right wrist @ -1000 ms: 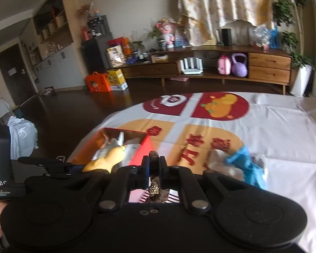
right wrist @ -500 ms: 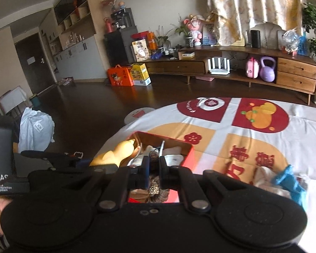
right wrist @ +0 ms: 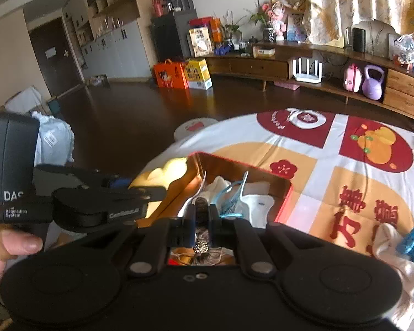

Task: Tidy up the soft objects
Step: 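Lower into the tin and open both grippers to release duck and hair tie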

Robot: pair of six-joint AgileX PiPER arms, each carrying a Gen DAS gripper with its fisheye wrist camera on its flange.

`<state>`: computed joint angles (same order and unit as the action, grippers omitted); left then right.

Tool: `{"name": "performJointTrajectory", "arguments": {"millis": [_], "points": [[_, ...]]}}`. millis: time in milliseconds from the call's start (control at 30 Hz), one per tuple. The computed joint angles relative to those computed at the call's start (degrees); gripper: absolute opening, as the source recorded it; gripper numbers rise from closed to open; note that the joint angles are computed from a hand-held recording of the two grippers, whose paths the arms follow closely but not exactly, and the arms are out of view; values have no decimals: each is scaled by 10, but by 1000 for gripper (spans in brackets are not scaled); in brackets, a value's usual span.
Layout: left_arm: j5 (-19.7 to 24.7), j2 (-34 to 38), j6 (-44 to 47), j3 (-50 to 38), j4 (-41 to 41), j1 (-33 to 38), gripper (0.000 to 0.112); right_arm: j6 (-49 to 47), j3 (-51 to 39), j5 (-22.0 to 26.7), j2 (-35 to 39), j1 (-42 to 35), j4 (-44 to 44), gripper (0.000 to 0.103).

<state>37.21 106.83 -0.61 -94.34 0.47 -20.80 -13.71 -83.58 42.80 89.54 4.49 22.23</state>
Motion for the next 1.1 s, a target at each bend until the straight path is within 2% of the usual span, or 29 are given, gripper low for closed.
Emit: {"name": "performJointTrajectory", "arguments": {"millis": [500,633,800,933,1100], "points": [[7,63,26,-29,-9,-4,23,3,-5,-2,65,8,-25,8],[11,69,30,-28,-8,-5,23,-1,-13,22,76,-1,-12,17],[21,73,31,-32,-8,-6,24,1,-12,30,74,1,-16,21],[31,76,11,-36,12,-10,24,14,-10,46,66,1,-19,31],[46,70,-13,-36,18,-7,27,-3,5,52,44,-4,-2,34]]}}
